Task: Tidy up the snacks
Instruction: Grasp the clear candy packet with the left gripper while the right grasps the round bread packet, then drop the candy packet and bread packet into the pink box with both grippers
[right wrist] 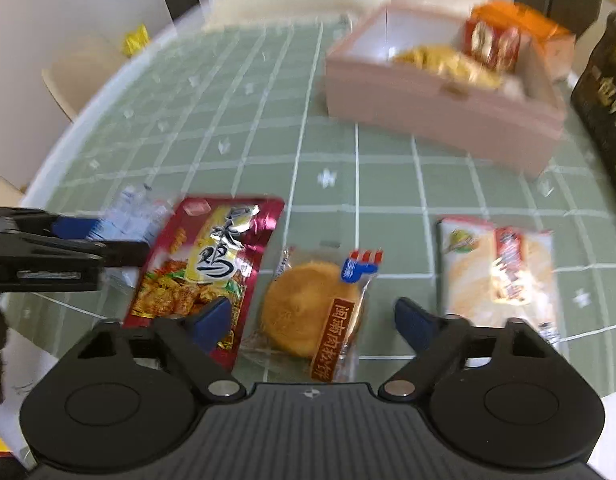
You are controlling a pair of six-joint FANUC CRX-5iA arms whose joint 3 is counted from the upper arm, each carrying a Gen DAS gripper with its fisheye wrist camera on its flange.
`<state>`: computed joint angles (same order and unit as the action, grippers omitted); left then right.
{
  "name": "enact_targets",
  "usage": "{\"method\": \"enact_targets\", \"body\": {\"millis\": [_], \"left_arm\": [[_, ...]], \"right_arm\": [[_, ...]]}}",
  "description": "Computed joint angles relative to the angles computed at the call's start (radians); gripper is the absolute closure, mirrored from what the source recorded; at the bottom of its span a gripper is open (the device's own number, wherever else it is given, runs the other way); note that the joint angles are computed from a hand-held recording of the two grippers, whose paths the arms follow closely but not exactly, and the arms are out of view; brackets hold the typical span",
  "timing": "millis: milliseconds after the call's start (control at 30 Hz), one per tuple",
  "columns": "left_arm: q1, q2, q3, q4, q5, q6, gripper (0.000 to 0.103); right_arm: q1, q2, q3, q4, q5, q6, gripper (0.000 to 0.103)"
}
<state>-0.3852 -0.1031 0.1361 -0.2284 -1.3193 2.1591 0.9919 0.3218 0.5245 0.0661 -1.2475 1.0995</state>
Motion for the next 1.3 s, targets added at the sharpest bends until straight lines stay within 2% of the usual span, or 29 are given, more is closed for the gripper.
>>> {"method": "enact_targets", "body": {"millis": [33, 67, 100, 233, 500, 600, 767, 900, 967, 1067, 1100, 1200, 1233, 1300], "left_arm": [[-0.003, 0.002, 0.002, -0.003, -0.002, 0.003, 0.037], [-0.006, 0.005, 0.006, -0.009, -0.004, 0.007, 0.036], [-0.010, 0.007, 0.009, -0.015, -0.007, 0.010, 0.036], [-0.026, 0.014, 0.016, -0.040, -0.012, 0.010, 0.035], [-0.053, 0.013, 0.012, -0.091, 0.002, 0.020, 0.035], [-0.039, -0.001, 0.006, -0.049, 0.004, 0.013, 0.038], [-0.061, -0.047, 0.030, -0.046, 0.060, 0.012, 0.039], [-0.004, -0.058, 0.049, 0.088, 0.242, -0.074, 0.039], [0.020, -0.011, 0.101, 0.142, 0.332, -0.153, 0.038], [0.047, 0.097, 0.197, 0.196, 0.438, -0.217, 0.038], [0.058, 0.135, 0.226, 0.224, 0.460, -0.236, 0.038], [0.114, 0.292, 0.327, 0.414, 0.476, -0.332, 0.036], [0.120, 0.328, 0.362, 0.414, 0.463, -0.306, 0.040], [0.112, 0.359, 0.412, 0.303, 0.450, -0.162, 0.043]], "right_arm": [[0.006, -0.007, -0.015, 0.018, 0.017, -0.002, 0.046], [0.009, -0.008, -0.008, 0.018, 0.006, 0.020, 0.047], [0.009, -0.007, 0.003, 0.015, -0.007, 0.046, 0.047], [0.005, -0.076, -0.057, 0.024, 0.036, 0.054, 0.048], [-0.007, -0.151, -0.142, 0.107, 0.067, -0.058, 0.047], [-0.015, -0.163, -0.161, 0.119, 0.057, -0.091, 0.047], [-0.011, -0.189, -0.207, 0.164, 0.057, -0.124, 0.047], [0.001, -0.216, -0.246, 0.211, 0.082, -0.149, 0.047], [0.007, -0.225, -0.254, 0.238, 0.095, -0.152, 0.047], [0.010, -0.227, -0.254, 0.284, 0.111, -0.168, 0.047], [0.012, -0.229, -0.256, 0.302, 0.118, -0.179, 0.047], [0.017, -0.236, -0.264, 0.341, 0.129, -0.193, 0.047], [0.018, -0.235, -0.264, 0.350, 0.127, -0.197, 0.047], [0.014, -0.227, -0.249, 0.341, 0.107, -0.196, 0.047]]}}
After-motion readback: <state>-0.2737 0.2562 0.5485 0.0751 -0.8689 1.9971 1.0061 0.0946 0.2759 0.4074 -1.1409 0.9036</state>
